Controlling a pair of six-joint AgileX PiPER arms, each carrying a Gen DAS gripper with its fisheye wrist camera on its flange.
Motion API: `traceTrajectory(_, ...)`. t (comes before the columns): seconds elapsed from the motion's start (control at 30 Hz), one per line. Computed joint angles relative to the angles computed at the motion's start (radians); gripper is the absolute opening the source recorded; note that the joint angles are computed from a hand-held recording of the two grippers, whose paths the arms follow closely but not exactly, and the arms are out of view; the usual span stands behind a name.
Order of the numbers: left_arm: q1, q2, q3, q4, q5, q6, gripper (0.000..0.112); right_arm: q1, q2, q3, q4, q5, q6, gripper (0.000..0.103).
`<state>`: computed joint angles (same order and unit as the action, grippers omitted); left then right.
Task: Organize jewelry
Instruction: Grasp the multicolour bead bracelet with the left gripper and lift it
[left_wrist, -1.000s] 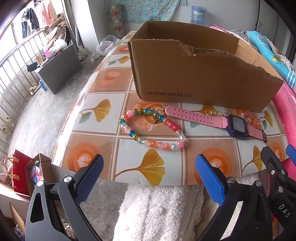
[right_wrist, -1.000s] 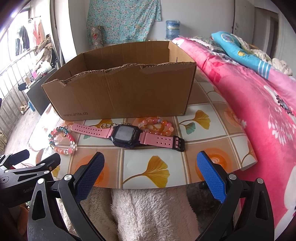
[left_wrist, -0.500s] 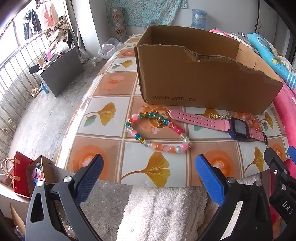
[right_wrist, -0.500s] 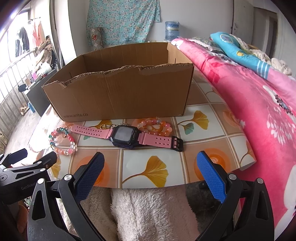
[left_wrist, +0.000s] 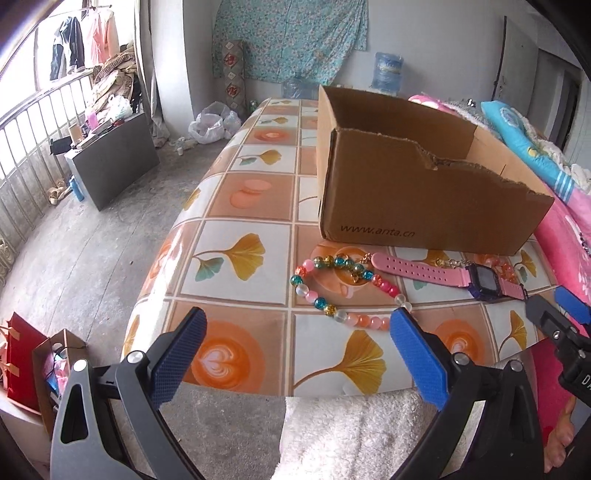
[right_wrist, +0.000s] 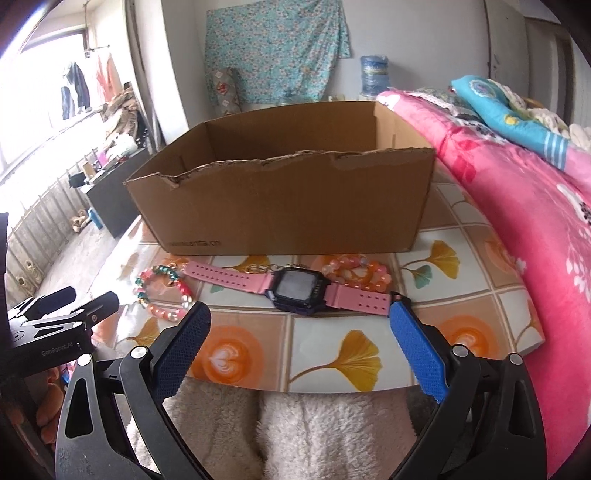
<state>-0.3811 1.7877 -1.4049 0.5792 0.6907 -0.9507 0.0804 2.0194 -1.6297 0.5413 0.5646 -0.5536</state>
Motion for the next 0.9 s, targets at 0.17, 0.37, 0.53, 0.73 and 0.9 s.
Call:
traceTrajectory(0.17,0.075,-0.053,0.096,-0.078,-0.217,0.105,0.097,0.027,0.096,-0.141,0.113,0.156,-0.110,0.077)
traceTrajectory(0.37,0.122,0.004,0.030,-0.252,-0.255,0.325,0.097,0.070,0.279,-0.430,0.076,0.361,-0.031,0.045)
traceTrajectory(0.53,0.158,0.071,-0.036,-0.388,-0.225,0.500,0.073,0.100,0.370,-0.592,0.037,0.473,0.011,0.028)
traceTrajectory(0.73,0.183,0.171,-0.161,-0.498,-0.095,0.671,0.036,0.132,0.389,-0.630,-0.033,0.494,0.024,0.020)
traceTrajectory(0.9,0.168,0.235,-0.249,-0.448,-0.014,0.664,0.024,0.155,0.406,-0.660,-0.076,0.490,0.007,0.018)
